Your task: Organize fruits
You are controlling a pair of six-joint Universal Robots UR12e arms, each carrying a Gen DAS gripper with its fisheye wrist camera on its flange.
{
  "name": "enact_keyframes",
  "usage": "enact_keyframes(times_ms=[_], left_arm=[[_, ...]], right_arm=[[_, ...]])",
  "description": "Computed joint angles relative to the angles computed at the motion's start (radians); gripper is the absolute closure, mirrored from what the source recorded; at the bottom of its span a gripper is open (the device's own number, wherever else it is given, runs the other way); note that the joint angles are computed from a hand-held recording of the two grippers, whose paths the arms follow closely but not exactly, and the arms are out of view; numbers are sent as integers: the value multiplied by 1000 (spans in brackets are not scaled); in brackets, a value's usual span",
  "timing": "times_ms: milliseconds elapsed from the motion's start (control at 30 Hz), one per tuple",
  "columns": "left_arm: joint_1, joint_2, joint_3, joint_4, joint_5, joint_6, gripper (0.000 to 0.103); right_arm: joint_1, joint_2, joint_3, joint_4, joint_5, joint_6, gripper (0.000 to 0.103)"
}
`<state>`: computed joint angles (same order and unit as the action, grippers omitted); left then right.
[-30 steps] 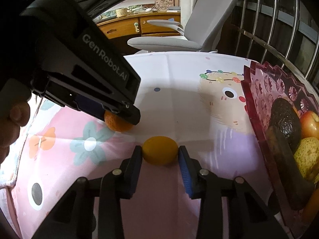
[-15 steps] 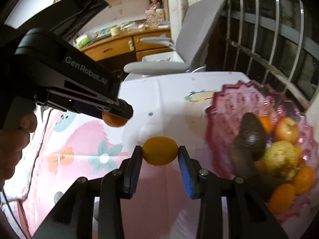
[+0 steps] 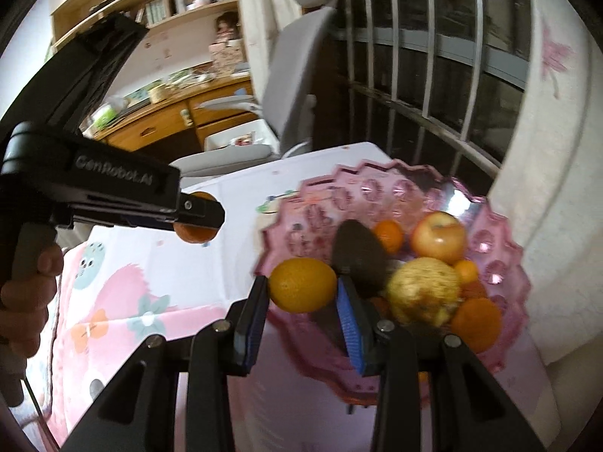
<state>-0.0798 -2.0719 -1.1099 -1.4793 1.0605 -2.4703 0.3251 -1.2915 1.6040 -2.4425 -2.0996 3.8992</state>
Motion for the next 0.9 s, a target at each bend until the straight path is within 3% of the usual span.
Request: enact_keyframes(times_ms=[400, 467, 533, 600, 767, 900], left_arm=[[-36, 19, -45, -23, -9, 81, 63], [-40, 24, -48, -26, 3, 82, 62], [-39, 34, -55, -21, 6, 76, 58], [-31, 53, -76, 4, -5, 67, 44], [-7, 110, -137, 50, -7, 32, 43], [22, 174, -208, 68, -1, 12, 32]], right_arm=[[-32, -51, 44, 107, 42, 144, 65], [-39, -61, 50, 114, 61, 165, 52], [-45, -73, 60, 103, 87, 184, 44], [-44, -86, 63, 121, 84, 229, 43], [-34, -121, 75, 168, 117, 301, 38], [-11, -157, 86, 224, 137, 357, 34]])
